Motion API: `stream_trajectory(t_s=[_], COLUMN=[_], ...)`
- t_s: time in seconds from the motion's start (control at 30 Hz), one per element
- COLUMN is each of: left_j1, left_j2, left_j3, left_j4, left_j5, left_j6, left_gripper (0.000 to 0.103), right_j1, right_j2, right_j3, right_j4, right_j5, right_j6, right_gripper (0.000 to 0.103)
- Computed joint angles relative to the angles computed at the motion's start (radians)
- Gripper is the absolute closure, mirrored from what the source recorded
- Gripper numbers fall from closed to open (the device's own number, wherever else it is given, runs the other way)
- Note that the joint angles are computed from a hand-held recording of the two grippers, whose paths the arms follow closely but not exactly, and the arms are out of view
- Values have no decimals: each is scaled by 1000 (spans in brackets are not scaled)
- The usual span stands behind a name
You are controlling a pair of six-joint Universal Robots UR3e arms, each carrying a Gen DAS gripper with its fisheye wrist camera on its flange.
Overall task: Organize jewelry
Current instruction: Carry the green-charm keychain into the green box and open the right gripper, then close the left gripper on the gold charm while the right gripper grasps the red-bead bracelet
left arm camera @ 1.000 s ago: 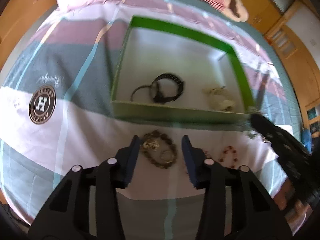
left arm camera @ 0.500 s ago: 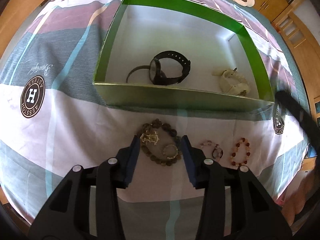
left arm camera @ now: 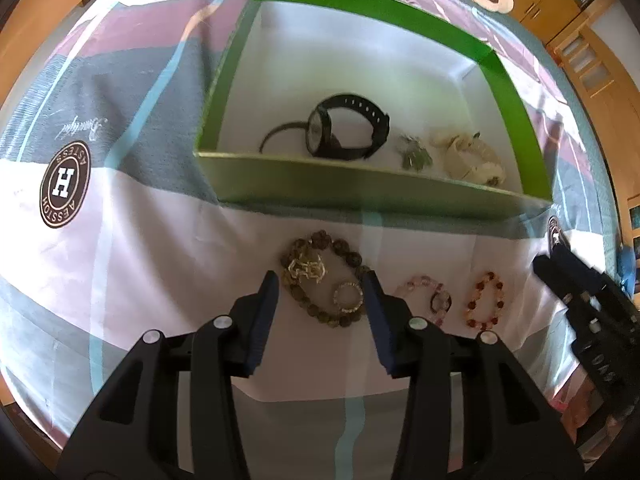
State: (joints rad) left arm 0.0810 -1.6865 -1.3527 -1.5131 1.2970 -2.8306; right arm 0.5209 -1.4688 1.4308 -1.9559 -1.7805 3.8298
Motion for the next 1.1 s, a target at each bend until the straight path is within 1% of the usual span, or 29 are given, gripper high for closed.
stream_trajectory(t_s=[0.13,0.27,0.3,0.33,0.37,0.43,0.5,0.57,0.63,0.8,0.93,1.0,1.03,1.1], left_j1=[-12,-39,-45,-51,-57,-54,-48,-34,-19,1,44,43,31,1], left_j2=[-16,-46,-52,-59,-67,-72,-67,-56,-39,37,49,51,28,10], left_j3=[-20,-29,-29,-26,-21,-19,-22,-25,-23,-34,3,-5,4,-12], left_j4=[41,71,74,73,68,59,59,50,38,22,-21,-13,9,52], left_j5=[6,43,53,64,73,66,58,40,18,-10,-50,-45,-25,12], left_j6=[-34,-59,-64,-66,-69,-73,-69,-58,-51,-34,-3,-10,-27,-51], left_gripper=[61,62,63,70,80,83,89,93,94,94,94,92,91,85], right_j1=[-25,-55,-58,-61,-63,-71,-53,-48,-43,37,53,60,55,39], right_j2=[18,15,16,20,23,35,52,42,20,22,22,38,40,73], right_j3=[16,53,60,67,73,87,67,70,82,11,-12,-32,-27,-51], right_j4=[80,96,91,88,86,78,88,72,39,19,1,8,5,2], right_j5=[31,67,69,71,75,104,77,84,90,-3,-8,-6,1,14], right_j6=[0,14,13,11,9,-6,-9,-5,5,19,-5,-12,-21,-39], right_gripper=[53,53,55,57,62,80,96,96,96,96,96,96,96,96])
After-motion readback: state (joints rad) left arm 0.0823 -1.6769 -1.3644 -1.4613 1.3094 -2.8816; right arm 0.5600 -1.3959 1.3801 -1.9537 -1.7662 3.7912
